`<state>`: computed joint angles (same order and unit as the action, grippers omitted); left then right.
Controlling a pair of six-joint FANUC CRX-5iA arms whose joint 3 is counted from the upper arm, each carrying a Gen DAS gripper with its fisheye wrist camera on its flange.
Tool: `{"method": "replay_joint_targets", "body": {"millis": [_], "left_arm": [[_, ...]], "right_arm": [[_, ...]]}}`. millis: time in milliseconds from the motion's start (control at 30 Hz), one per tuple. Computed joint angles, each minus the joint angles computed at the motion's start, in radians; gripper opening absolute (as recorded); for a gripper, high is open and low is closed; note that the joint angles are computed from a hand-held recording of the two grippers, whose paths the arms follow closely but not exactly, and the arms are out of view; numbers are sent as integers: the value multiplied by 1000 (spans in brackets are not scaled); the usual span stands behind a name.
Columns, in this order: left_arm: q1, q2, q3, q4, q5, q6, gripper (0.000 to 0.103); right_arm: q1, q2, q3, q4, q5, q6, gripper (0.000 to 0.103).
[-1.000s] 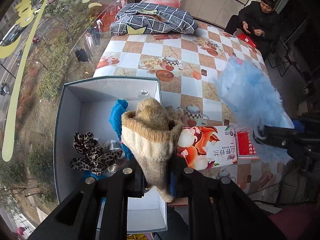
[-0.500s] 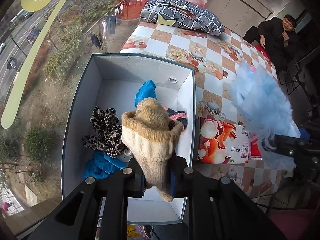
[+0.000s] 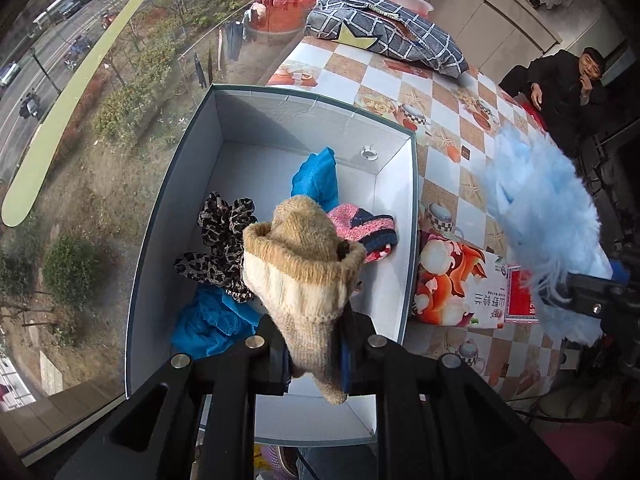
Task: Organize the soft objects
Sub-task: 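Hold the burlap pouch and blue puff with both grippers above the box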
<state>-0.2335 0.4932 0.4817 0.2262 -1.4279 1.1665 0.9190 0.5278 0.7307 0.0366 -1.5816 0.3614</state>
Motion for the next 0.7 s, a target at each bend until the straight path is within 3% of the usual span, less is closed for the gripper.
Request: {"method": "replay_joint_targets", "body": {"millis": [700], "left_arm": [[36,-9,-23,-17,-1,17,19]], "right_arm": [[-14,68,98,-44,-17,38,27]]}}
